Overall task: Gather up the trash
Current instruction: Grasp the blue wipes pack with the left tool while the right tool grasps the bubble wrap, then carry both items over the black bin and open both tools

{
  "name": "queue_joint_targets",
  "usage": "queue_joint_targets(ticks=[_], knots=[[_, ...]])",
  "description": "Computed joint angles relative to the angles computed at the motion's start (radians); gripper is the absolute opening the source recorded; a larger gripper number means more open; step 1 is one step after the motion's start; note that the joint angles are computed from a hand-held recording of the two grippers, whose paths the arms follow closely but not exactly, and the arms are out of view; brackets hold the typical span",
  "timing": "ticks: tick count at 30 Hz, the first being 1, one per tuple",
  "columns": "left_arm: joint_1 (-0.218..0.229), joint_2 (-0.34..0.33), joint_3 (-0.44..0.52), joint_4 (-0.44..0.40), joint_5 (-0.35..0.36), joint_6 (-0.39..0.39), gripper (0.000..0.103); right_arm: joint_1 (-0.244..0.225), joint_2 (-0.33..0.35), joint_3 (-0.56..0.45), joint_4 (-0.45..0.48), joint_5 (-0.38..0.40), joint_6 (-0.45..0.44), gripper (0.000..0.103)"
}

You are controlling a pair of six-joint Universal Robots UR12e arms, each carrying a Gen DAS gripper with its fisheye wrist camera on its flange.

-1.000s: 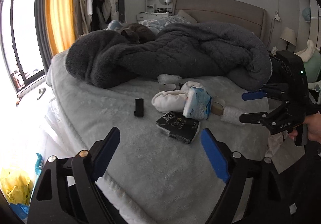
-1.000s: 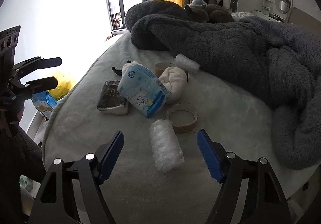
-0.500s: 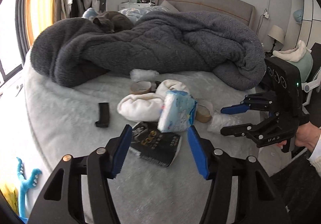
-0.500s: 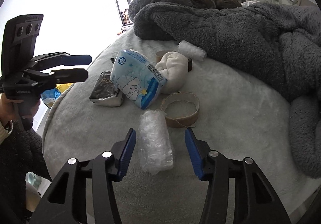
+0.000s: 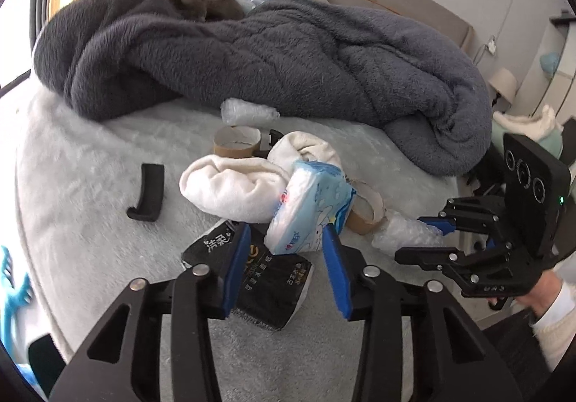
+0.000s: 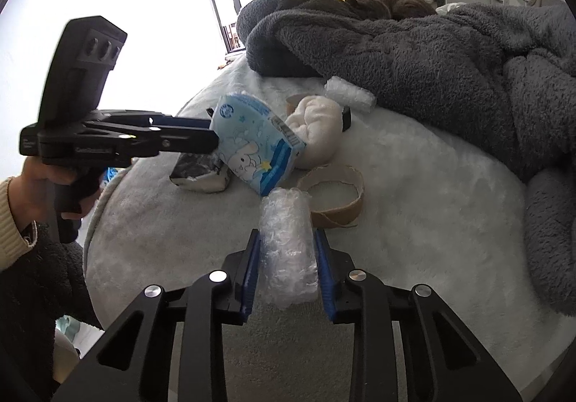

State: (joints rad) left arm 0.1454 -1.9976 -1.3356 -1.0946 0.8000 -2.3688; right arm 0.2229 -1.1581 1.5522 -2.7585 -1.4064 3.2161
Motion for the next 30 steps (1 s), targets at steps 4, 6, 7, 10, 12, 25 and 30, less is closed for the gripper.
queue_joint_targets(ticks=[4, 6, 7, 10, 12, 25, 30], knots=[[-0.002, -0.012, 0.021, -0.061, -0.014, 0.005, 0.036, -0.007, -0.010, 0.011, -0.043, 0.013, 0.021, 0.030], [-0.007, -0.012, 0.023, -0.073, -0.003, 0.015, 0.033, -0.011, -0.013, 0.017, -0.069, 0.023, 0.039, 0.030], [-0.008, -0.012, 0.024, -0.079, 0.000, 0.020, 0.031, -0.013, -0.015, 0.019, -0.079, 0.026, 0.048, 0.030], [-0.011, -0.008, 0.019, -0.079, 0.004, 0.034, 0.023, -0.014, -0.012, 0.010, -0.089, 0.022, 0.070, 0.030], [-0.009, -0.004, 0.014, -0.076, -0.002, 0.041, 0.019, -0.015, -0.008, 0.000, -0.095, 0.019, 0.086, 0.030], [0.030, 0.037, -0.043, 0.071, -0.122, -0.025, 0.011, 0.010, 0.031, -0.089, -0.121, -0.069, 0.190, 0.030], [0.049, 0.048, -0.054, 0.119, -0.144, -0.047, 0.009, 0.026, 0.060, -0.148, -0.124, -0.082, 0.203, 0.030]])
